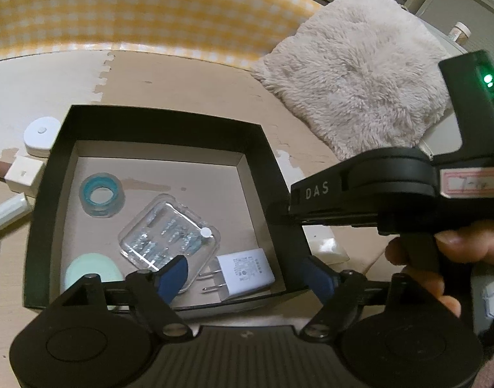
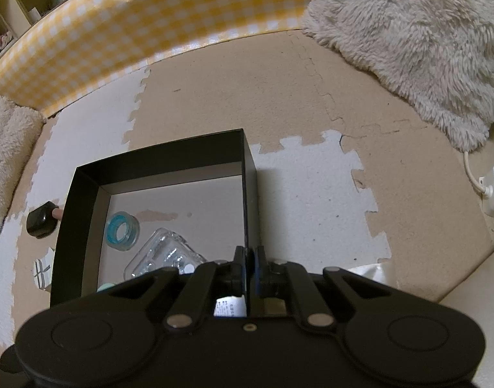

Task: Organize rigid objects
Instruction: 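Carry the white USB charger into the black box and open the left tool, then move the left tool to the white watch-band tool and close on it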

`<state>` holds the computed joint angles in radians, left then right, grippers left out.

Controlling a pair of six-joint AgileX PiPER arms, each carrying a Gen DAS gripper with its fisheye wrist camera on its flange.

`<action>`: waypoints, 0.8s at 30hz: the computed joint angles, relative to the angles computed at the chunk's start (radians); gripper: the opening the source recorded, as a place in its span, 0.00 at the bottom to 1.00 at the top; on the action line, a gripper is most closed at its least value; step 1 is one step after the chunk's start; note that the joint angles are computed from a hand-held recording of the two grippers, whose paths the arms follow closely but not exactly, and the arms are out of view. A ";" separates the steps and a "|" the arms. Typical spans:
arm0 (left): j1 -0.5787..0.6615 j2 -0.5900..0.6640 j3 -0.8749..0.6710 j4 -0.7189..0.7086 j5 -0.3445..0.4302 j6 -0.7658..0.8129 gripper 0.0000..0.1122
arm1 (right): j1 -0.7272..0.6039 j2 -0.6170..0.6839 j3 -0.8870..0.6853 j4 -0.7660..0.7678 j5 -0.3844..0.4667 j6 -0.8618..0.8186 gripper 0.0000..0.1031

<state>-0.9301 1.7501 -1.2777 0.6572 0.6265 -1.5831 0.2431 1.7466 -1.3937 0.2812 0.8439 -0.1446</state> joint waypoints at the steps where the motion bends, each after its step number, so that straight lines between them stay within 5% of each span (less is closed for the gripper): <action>1: -0.003 -0.011 0.008 0.002 0.004 -0.003 0.71 | 0.001 0.000 -0.001 -0.002 0.000 0.001 0.06; 18: -0.051 -0.208 0.016 0.112 0.310 0.049 0.92 | 0.000 0.000 0.000 -0.006 -0.001 -0.001 0.06; 24: -0.004 -0.274 0.058 0.095 0.404 0.067 0.92 | 0.000 -0.003 0.005 -0.007 -0.004 -0.005 0.06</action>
<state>-0.9336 1.4757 -1.2200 0.7527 1.0304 -1.5158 0.2431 1.7437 -1.3887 0.2745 0.8395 -0.1493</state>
